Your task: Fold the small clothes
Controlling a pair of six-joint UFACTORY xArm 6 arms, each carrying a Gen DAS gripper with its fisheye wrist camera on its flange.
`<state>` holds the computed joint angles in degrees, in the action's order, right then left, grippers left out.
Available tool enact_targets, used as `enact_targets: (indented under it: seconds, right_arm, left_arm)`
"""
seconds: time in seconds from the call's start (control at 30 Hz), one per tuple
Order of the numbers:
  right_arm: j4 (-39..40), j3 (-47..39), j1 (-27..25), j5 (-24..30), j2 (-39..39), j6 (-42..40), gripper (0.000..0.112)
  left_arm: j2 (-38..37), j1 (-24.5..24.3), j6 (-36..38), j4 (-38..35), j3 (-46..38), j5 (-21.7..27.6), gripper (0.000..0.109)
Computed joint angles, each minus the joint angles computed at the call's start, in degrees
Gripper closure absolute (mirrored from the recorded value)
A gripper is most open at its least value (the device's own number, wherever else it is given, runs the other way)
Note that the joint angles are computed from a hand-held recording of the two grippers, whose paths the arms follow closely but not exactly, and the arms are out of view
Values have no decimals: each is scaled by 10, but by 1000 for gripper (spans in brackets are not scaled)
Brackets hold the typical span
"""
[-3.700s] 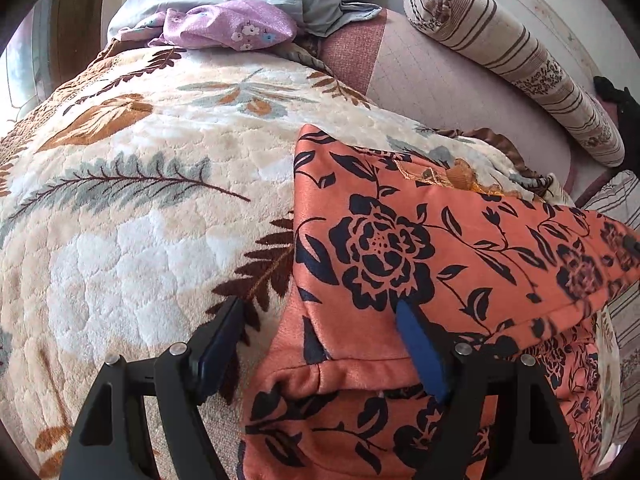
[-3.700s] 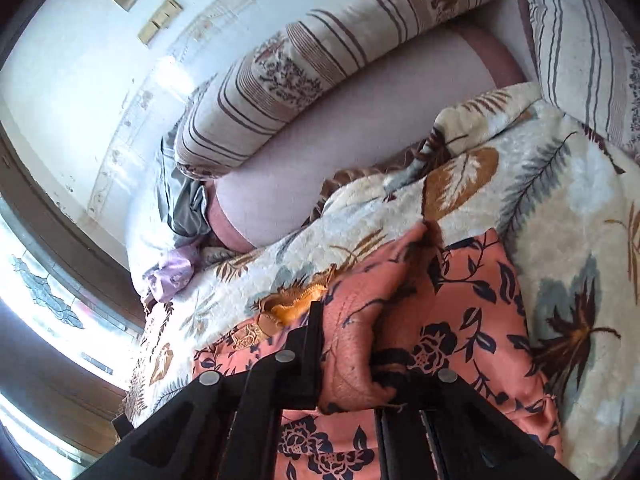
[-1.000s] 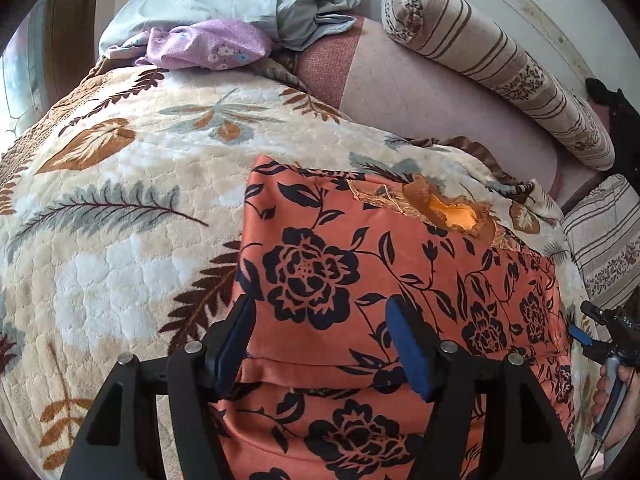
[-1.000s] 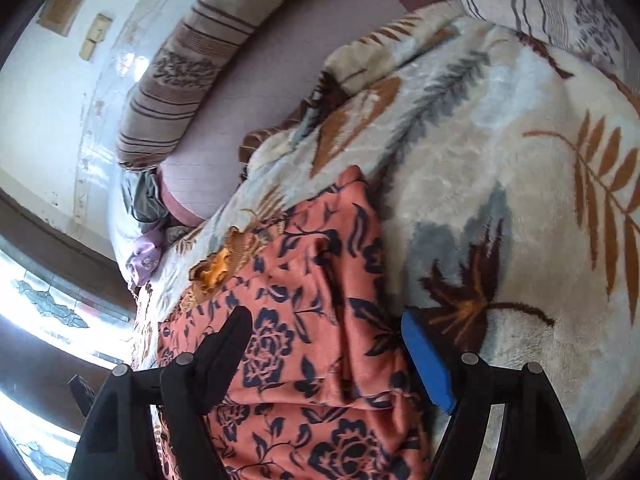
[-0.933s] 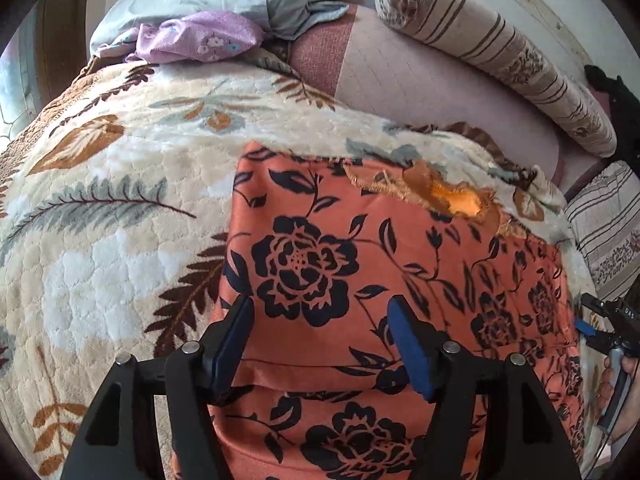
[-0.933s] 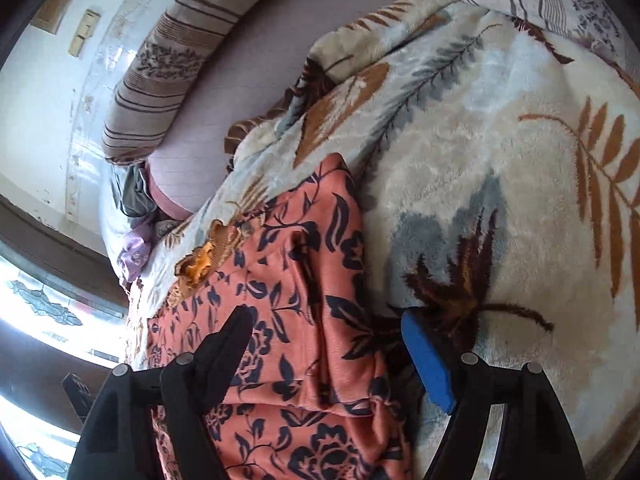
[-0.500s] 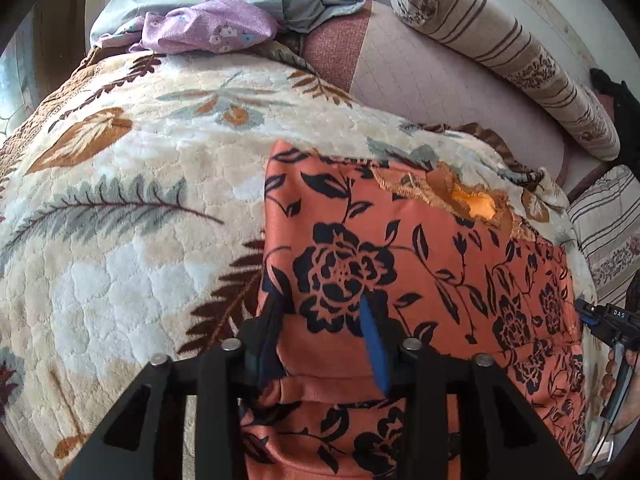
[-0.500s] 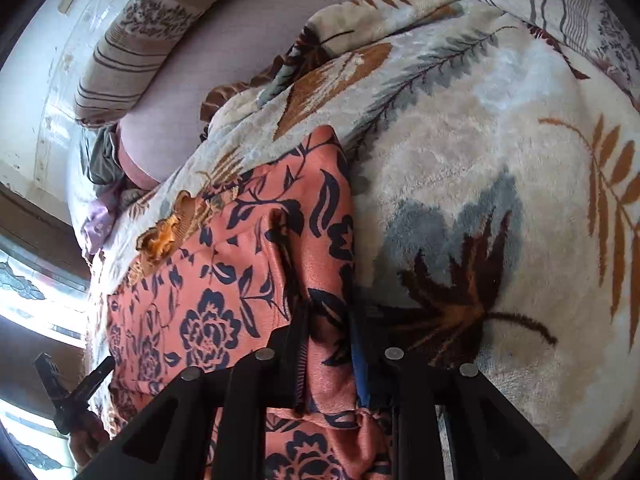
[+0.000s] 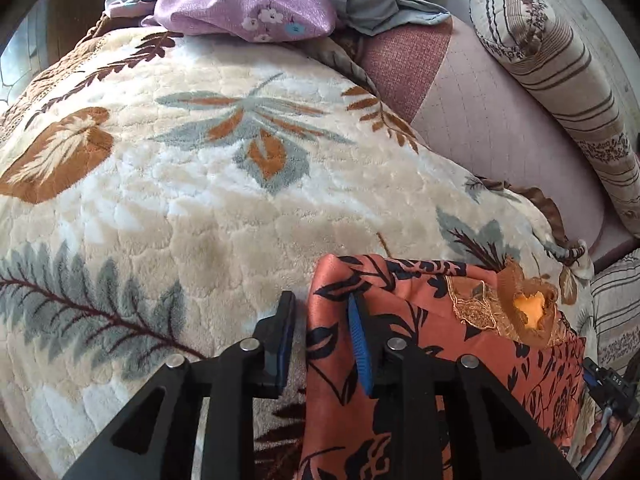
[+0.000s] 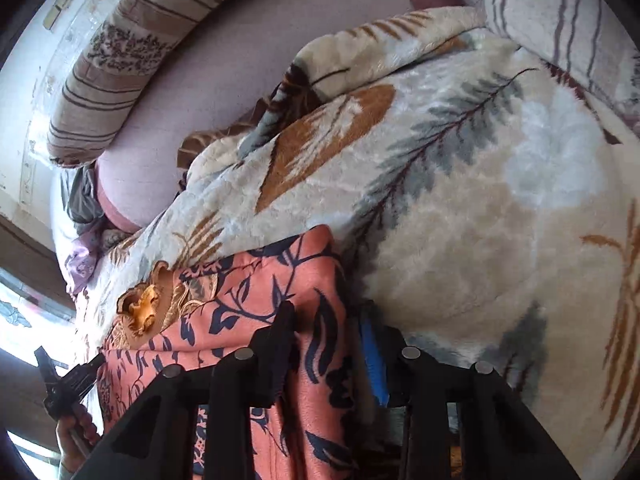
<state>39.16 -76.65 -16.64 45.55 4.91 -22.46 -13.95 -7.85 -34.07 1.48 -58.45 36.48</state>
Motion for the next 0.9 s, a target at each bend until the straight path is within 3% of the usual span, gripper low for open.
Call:
enact_targets:
  seconds: [0.07, 0.13, 0.17, 0.23, 0.3, 0.33, 0.37, 0.47, 0.53, 0.57, 0.7, 0.83, 0.9]
  right_arm:
    - [35, 27, -13, 11, -36, -30, 70]
    - [70, 64, -29, 55, -89, -75, 36]
    - [84, 80, -42, 97, -113, -105, 35]
    - [95, 110, -61, 169, -149, -149, 36]
    - [29, 132, -61, 190, -150, -120, 37]
    - [13, 137, -69, 199, -142, -108, 50]
    - [20, 146, -84, 195, -155, -94, 52]
    - [106, 185, -148, 229, -226, -99, 47]
    - [86, 198, -183, 293, -273, -127, 35]
    - [47, 196, -194, 329, -286, -137, 35]
    - [-74, 241, -257, 420, -338, -192, 35]
    - [-81, 293, -343, 501, -366, -250, 49]
    - [-77, 312, -364, 515, -386, -264, 51]
  left_arm:
    - [-39, -9, 10, 8, 23, 1, 68]
    - [-96, -22, 33, 3, 57, 9, 44]
    - [-133, -30, 39, 1, 81, 9, 41]
    - [-210, -50, 40, 9, 132, 24, 37]
    - [-264, -70, 40, 6, 158, 92, 37]
    - [-288, -79, 26, 5, 171, 126, 37]
    - [-316, -87, 25, 0, 182, 162, 37]
    - [-447, -132, -42, 35, 233, 216, 37]
    - [-519, -169, -80, 42, 245, 274, 34]
    - [-549, -192, -112, 47, 251, 303, 32]
    - [-626, -290, -208, 46, 280, 381, 30]
    - [-664, -406, -343, 95, 301, 433, 30]
    - [-679, -461, -396, 120, 308, 441, 30]
